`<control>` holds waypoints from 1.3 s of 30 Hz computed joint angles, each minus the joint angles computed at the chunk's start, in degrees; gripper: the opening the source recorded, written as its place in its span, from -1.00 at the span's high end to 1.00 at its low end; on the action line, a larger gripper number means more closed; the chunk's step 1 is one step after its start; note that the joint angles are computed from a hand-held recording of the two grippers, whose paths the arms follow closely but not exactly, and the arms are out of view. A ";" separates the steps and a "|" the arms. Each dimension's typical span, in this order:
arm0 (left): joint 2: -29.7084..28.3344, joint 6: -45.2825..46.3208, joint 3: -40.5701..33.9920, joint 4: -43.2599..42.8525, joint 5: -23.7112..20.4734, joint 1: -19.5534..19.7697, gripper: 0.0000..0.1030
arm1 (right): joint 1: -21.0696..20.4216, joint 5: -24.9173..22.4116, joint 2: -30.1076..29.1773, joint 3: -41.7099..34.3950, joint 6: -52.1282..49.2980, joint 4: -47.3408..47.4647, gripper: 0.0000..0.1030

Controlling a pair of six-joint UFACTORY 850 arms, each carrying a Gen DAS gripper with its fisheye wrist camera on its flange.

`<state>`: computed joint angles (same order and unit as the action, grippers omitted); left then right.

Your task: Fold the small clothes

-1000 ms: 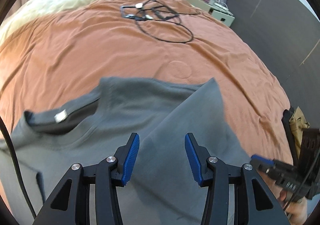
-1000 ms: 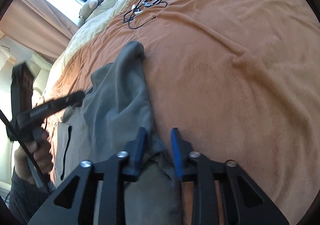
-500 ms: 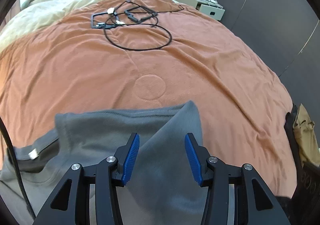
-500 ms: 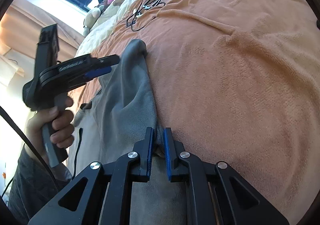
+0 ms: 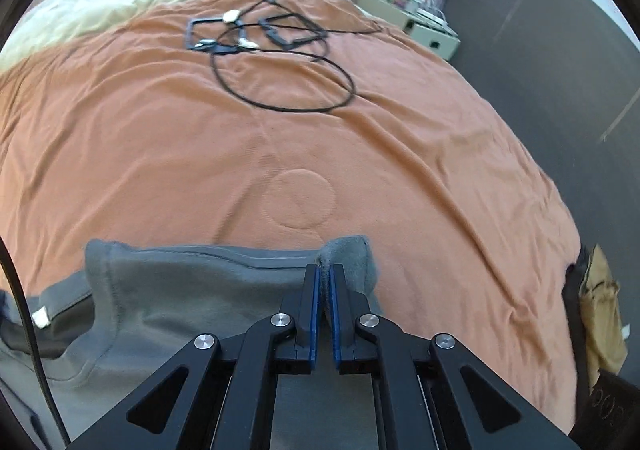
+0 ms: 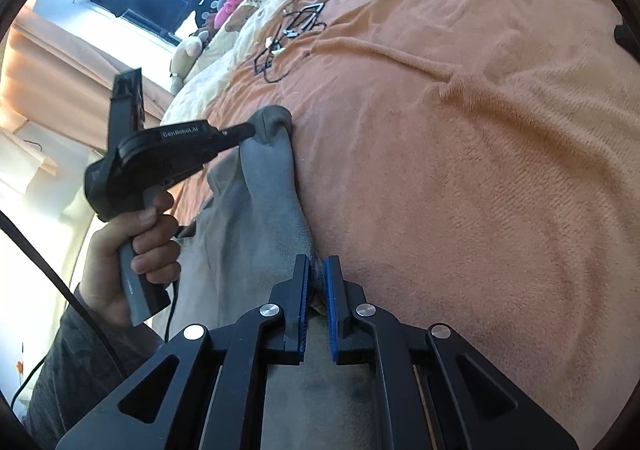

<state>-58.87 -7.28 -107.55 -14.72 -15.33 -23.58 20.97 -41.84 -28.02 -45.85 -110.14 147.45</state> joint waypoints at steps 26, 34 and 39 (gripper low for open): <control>-9.98 13.33 -15.86 -11.01 -5.68 -0.40 0.89 | -1.29 -1.66 2.45 5.15 2.49 1.08 1.00; -4.72 7.12 -8.91 -0.41 -6.78 -0.79 0.25 | 0.51 6.61 2.83 0.89 3.45 -3.66 1.00; 3.03 2.63 3.67 4.65 -1.78 0.07 0.00 | 1.47 11.40 2.97 -1.42 2.78 -5.32 0.97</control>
<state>-55.85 -4.65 -103.88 -10.06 -17.11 -23.51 22.43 -30.44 -25.06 -47.27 -107.36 142.13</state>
